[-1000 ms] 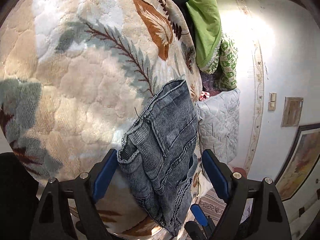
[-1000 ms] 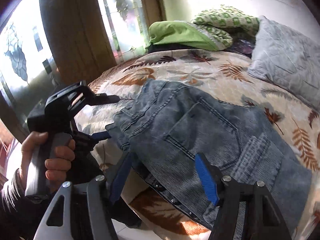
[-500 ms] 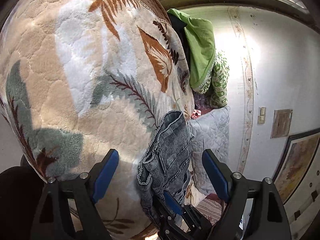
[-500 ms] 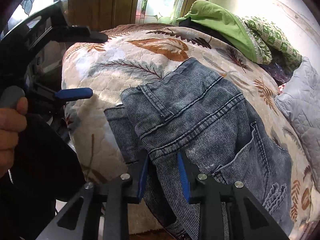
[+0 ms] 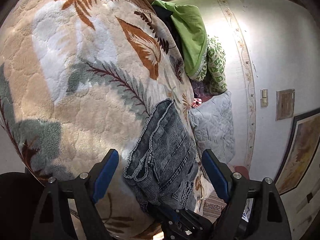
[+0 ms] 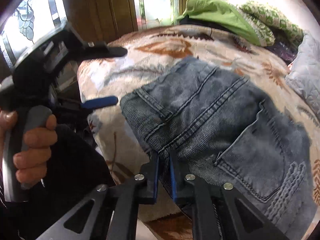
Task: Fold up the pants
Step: 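Grasp the folded jeans edge with the left gripper while the right gripper grasps the pocket side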
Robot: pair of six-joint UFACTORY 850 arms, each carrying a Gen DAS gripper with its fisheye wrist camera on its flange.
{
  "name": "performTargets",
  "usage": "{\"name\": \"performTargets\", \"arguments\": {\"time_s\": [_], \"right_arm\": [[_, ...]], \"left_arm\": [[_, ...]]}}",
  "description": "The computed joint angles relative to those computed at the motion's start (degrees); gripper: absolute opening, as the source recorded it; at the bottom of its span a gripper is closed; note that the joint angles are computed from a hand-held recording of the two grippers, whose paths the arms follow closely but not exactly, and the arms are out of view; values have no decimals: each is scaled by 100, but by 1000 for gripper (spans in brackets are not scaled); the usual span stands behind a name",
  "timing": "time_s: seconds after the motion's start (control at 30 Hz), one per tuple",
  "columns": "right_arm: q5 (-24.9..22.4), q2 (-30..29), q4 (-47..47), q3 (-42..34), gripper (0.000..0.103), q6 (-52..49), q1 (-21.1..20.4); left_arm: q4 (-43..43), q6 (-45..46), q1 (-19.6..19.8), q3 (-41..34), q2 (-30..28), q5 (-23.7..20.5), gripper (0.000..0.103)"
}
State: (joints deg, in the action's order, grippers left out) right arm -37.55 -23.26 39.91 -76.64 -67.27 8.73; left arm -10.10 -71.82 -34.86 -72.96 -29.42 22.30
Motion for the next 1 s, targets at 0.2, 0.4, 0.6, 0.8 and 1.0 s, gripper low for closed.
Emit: {"name": "performTargets", "arguments": {"time_s": [0.2,0.4,0.6,0.8,1.0], "right_arm": [[-112,199,765,224,54,-695,-156],[-803,282,1951,364,70,-958,-609],[-1963,-106,2342,60,70,-398,-956],[-2282,-103,2879,-25,70,-155,-1507],[-2275,-180,3092,59,70,5,-1861]], "left_arm": [[-753,977,-91,-110,-13,-285,86],[-1467,1832,-192,-282,-71,-498,86],[-2224,2714,-315,-485,-110,-804,86],[-225,259,-341,-764,-380,-988,86],[703,-1095,-353,-875,-544,-893,86]]}}
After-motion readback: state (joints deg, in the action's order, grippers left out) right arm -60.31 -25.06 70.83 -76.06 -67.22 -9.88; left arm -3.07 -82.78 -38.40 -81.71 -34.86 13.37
